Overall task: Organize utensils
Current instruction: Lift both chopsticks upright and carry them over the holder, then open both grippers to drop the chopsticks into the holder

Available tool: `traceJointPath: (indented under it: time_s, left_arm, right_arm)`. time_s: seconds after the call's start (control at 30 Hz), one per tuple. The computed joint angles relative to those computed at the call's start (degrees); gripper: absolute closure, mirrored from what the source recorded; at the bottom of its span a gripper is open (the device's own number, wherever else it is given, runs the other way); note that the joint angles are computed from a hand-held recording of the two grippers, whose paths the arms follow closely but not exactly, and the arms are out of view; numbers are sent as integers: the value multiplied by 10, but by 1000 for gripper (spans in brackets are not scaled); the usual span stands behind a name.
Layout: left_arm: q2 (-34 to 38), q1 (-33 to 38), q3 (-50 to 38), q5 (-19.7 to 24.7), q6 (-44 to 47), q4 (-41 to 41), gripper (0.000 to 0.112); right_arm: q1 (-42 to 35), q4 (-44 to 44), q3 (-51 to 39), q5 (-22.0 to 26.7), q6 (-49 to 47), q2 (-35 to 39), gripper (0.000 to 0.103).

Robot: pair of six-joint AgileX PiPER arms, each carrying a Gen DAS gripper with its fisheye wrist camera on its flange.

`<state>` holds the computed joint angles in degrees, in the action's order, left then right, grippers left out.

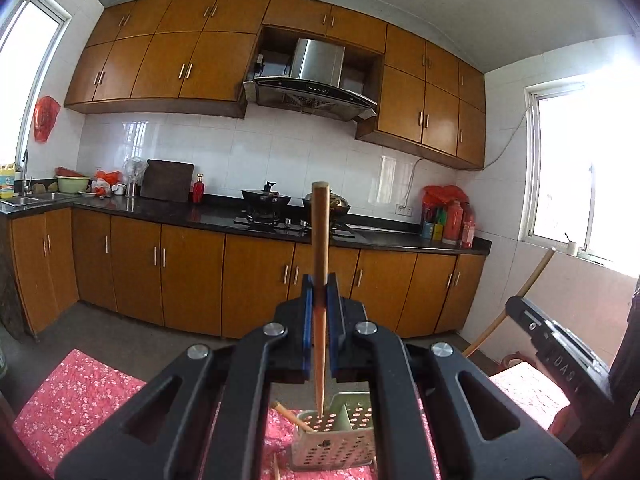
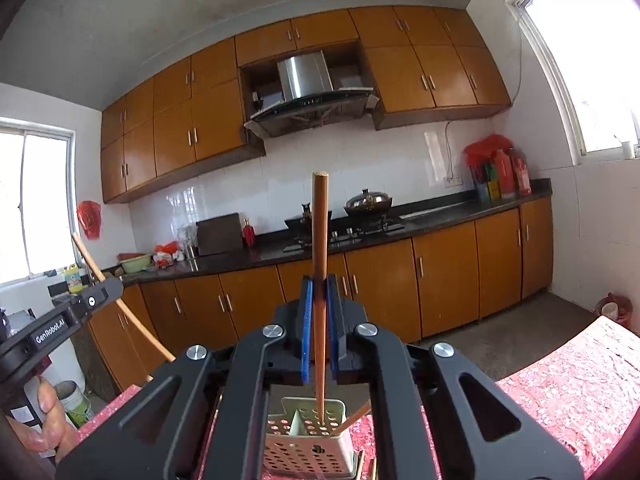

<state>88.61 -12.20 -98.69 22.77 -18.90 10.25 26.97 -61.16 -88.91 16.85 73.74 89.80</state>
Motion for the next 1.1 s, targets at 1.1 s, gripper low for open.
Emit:
traceJointPath:
  time_s: [1.1]
  left_arm:
    - [-174,120,398,45,99,-82,83]
  right_arm:
    - [-7,443,257,149,-364,-79,80]
